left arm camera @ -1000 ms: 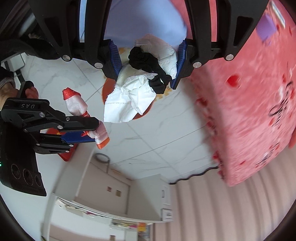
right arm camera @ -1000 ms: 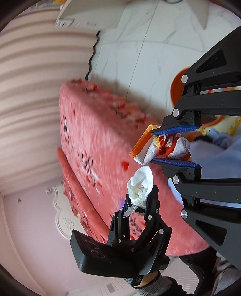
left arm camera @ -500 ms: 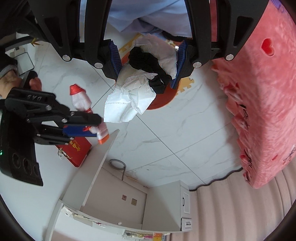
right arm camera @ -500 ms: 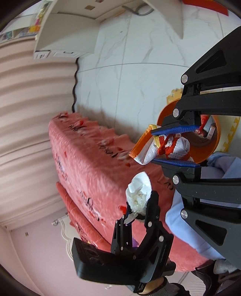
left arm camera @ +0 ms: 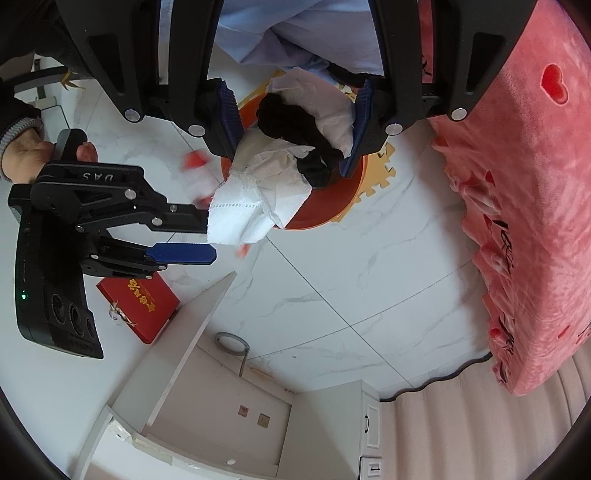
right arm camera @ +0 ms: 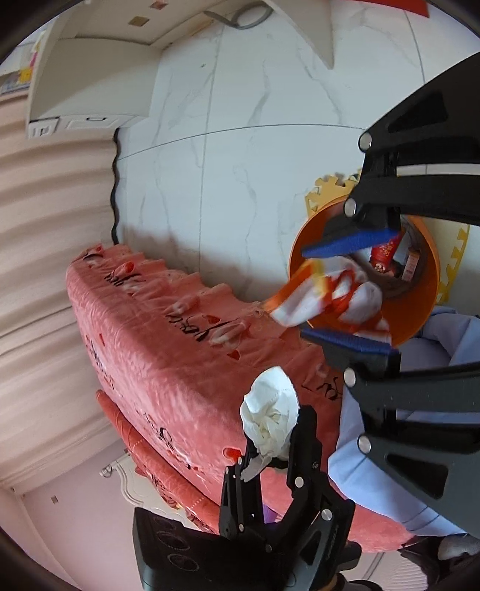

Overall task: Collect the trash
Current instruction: 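Carry the tissues and figure to the orange bin and open both tools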

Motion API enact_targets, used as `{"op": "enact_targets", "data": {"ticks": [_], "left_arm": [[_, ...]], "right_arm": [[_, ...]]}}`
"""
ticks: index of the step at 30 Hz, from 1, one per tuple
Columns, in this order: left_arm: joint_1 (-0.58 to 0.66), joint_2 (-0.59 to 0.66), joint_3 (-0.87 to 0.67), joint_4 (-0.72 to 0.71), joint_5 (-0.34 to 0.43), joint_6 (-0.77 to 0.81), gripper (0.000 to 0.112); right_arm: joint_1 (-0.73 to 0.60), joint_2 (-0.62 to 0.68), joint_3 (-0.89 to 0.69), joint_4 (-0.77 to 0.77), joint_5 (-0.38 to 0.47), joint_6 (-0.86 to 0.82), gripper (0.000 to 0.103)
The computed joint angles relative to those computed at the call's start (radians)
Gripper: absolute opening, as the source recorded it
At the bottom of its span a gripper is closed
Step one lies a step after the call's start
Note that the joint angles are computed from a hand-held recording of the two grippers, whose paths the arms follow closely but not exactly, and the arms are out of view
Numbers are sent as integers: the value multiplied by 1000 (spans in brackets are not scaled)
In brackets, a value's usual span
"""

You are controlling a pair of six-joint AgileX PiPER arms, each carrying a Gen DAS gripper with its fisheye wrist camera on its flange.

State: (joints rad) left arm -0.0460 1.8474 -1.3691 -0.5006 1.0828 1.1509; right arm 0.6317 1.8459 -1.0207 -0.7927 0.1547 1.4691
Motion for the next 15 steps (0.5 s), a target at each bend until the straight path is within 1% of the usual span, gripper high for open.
{"op": "enact_targets", "data": {"ticks": [1,4,8,11,13,15], "left_arm": [[-4,4,-3,3,-1,-3,51],[-16,11,1,8,-5,-10,51],[-34,24,-1,11,-14,-18,51],[-48,31,0,9,-30,-26,52],[-56,29,11,10,-57,-27,56],[-64,31,10,17,-66,-38,60]], "right_arm": [[-1,1,5,-24,-5,25,48],[-6,0,12,-30,-9,36,48],[-3,-32,44,-168,0,188,48],[-4,-51,62,-234,4,267,48],[-3,-61,73,-248,8,285,48],[-1,-67,80,-262,11,303,48]]}}
